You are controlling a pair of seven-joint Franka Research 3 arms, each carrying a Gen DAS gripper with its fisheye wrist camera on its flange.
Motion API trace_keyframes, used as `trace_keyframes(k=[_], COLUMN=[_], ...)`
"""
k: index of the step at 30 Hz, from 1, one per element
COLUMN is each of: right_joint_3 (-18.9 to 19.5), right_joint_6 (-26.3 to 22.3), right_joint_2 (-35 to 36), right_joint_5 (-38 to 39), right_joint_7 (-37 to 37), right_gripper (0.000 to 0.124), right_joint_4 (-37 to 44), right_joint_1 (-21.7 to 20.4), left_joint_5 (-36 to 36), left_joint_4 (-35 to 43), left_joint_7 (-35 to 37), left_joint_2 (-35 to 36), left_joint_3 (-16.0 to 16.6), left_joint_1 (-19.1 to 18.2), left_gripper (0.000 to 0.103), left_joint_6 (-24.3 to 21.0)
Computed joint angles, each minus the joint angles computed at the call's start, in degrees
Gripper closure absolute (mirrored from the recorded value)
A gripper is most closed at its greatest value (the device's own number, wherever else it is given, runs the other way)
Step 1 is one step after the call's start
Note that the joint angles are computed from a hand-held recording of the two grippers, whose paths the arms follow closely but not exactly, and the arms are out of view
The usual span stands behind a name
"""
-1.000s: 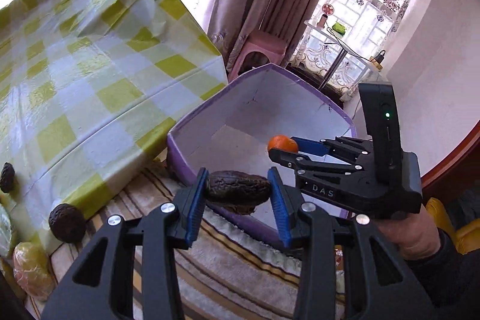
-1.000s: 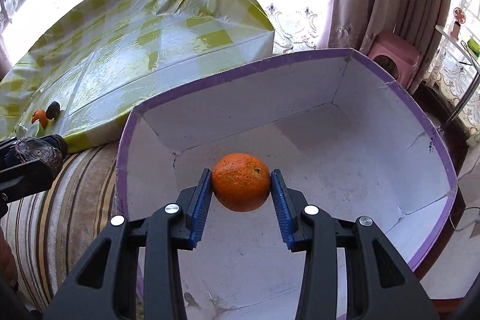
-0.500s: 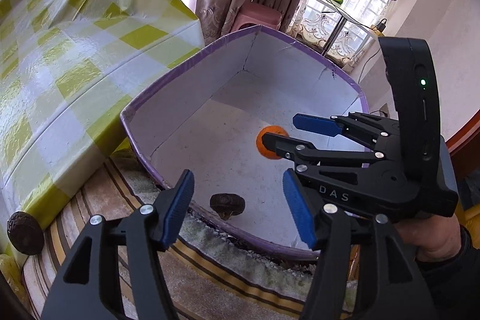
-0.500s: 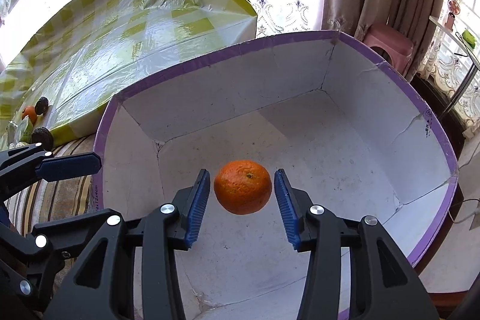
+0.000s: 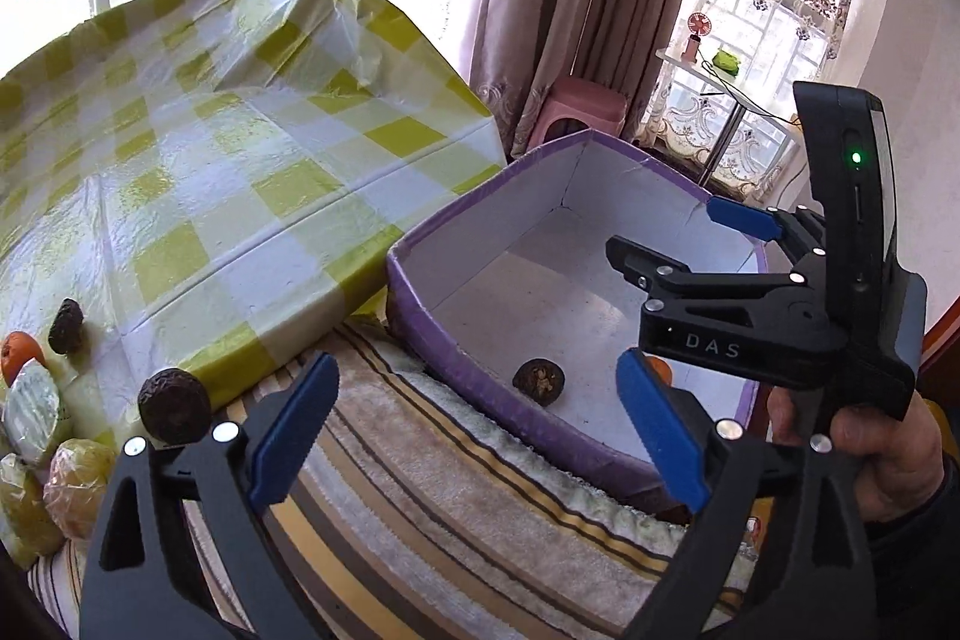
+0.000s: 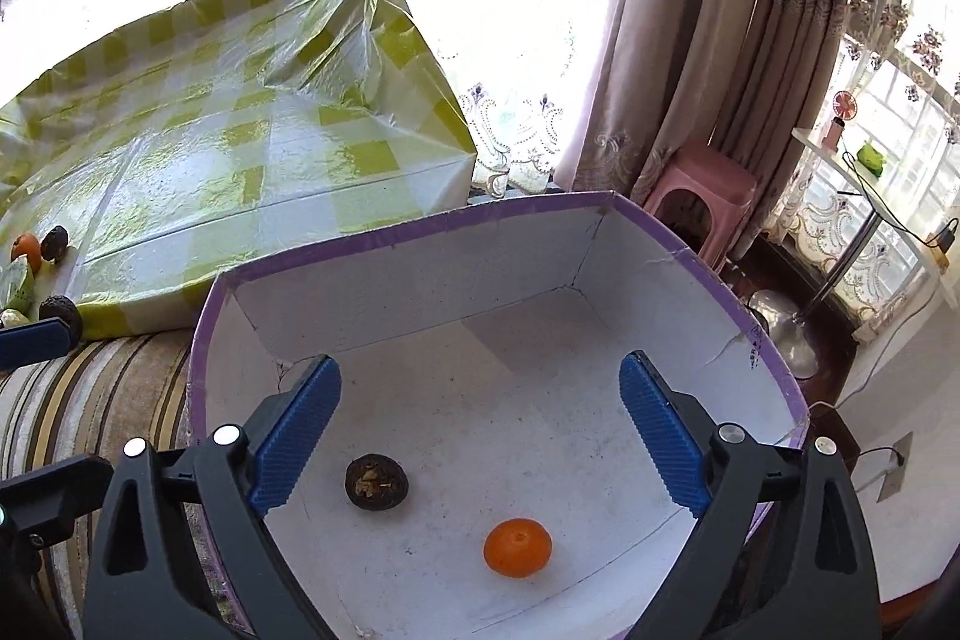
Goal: Organize fruits
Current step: 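Open the left tool dropping the date while the right tool drops the orange into the box, then move both tools back over the fruits on the table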
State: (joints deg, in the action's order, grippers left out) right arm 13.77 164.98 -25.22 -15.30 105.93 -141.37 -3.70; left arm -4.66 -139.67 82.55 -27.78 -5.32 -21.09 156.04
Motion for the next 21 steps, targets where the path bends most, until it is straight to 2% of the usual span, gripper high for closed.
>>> trace_keyframes(k=[1, 2, 3, 4, 5, 8, 12, 14, 16, 21], right_joint_3=[1.1, 0.7, -1.3, -4.9, -6.7, -5.1, -10.9, -13.6, -15.8, -11.1], right_joint_6=[0.7, 1.3, 1.6, 0.9, 0.5, 0.2, -3.2, -5.3, -7.3, -8.4], right_joint_2=[-0.8, -1.1, -1.0, -0.6, -0.3, -0.1, 0.6, 0.9, 1.5, 3.8], right_joint_5=[-2.2, -1.2, 3.7, 7.2, 9.8, 12.0, 23.5, 30.4, 37.4, 39.9], right_joint_7=[2.3, 1.7, -2.4, -5.0, -6.7, -8.8, -19.2, -25.4, -30.9, -33.3], right_gripper=[0.032, 0.032, 0.032, 0.032, 0.032, 0.032, 0.032, 0.032, 0.032, 0.032], right_joint_4=[-0.3, -0.5, -0.6, -0.3, 0.0, 0.3, 1.8, 2.7, 3.9, 5.8], right_joint_1=[-1.0, 0.0, 3.1, 7.8, 10.6, 11.7, 22.3, 27.3, 31.2, 29.8], left_joint_5=[2.8, 6.0, 8.9, 11.3, 13.0, 17.6, 19.7, 18.4, 16.7, 14.9], left_joint_4=[-1.0, -2.0, -3.1, -4.4, -6.1, -10.3, -15.3, -17.2, -18.8, -23.4], left_joint_7=[-2.9, -6.0, -8.7, -11.0, -12.4, -16.6, -15.7, -14.6, -14.9, -15.8], left_joint_2=[-1.8, -3.6, -5.5, -7.6, -9.9, -16.7, -25.0, -28.9, -32.9, -42.3], left_joint_3=[-2.3, -4.5, -6.2, -7.2, -7.3, -7.9, -3.5, -0.3, 1.9, 6.0], left_joint_1=[2.9, 5.8, 8.0, 9.5, 10.2, 12.5, 10.5, 9.4, 10.2, 16.2], left_gripper=[0.008, 0.007, 0.004, 0.003, 0.002, 0.002, 0.002, 0.002, 0.002, 0.002], left_joint_6=[-0.2, -0.7, -1.4, -1.7, -1.2, -2.1, -4.3, -6.6, -10.0, -15.0])
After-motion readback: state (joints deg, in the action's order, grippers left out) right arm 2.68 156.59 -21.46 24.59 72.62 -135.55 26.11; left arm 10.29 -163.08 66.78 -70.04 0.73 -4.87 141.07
